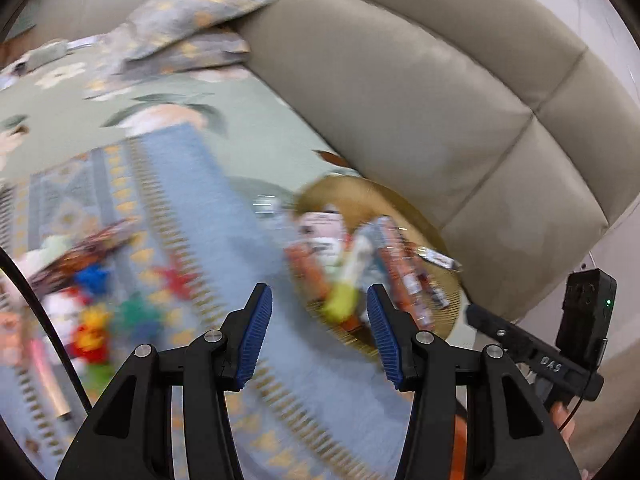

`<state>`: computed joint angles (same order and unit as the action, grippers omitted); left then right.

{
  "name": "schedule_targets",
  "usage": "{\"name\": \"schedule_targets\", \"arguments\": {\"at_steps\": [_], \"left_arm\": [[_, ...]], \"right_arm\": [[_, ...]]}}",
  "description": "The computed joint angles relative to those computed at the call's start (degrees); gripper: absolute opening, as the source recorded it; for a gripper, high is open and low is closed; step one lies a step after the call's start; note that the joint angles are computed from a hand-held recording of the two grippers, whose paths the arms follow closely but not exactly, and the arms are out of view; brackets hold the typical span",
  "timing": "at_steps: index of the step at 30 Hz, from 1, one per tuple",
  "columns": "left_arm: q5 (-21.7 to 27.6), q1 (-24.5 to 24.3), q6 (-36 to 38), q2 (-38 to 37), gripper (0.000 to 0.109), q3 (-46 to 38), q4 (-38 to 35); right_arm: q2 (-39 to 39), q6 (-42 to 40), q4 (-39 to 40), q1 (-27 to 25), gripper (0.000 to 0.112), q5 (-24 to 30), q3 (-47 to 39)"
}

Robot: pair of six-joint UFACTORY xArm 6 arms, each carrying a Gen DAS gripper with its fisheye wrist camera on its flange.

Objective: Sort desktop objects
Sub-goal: 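Carry both items to the gold basket and open both grippers, then grasp the red chocolate snack box with the left gripper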

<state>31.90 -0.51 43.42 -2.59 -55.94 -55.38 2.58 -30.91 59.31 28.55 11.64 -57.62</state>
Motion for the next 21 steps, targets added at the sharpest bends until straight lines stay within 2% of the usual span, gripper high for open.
{"name": "schedule_targets", "arguments": {"at_steps": [4,9,12,14,15,18,20,21], "left_arm": [[1.0,9.9,-0.2,-5.8,0.047,5.0,2.6],[1.3,25.3,0.6,-9.1,0.047,7.8,8.1],[1.6,33.3,2.4,-7.8,0.047,6.9,7.0],[1.0,39.2,4.7,-5.3,0.047,5.3,4.2],[0.7,41.6,6.4,-3.5,0.047,4.0,2.0],[-1.8,44.8,13.2,1.4,0.047,0.9,0.2],[-4.1,44.8,14.6,5.3,0.047,-1.5,2.9],[-3.4,45.1,15.6,8.1,0.047,-4.0,4.8]], "right_arm": [[-0.4,-2.9,-0.4,5.1,0.032,1.1,-0.3],[6.5,-2.6,-4.2,11.9,0.033,3.4,-5.4],[13.5,-5.6,-1.1,15.2,0.033,5.0,-11.1],[18.5,-7.6,1.8,17.4,0.033,4.0,-14.9],[21.7,-10.2,5.7,18.5,0.033,3.1,-17.5],[28.0,-16.7,15.0,20.7,0.033,1.4,-23.2],[32.1,-16.2,14.0,21.9,0.033,0.5,-26.9],[34.2,-18.2,15.7,22.2,0.033,1.5,-28.7]]}}
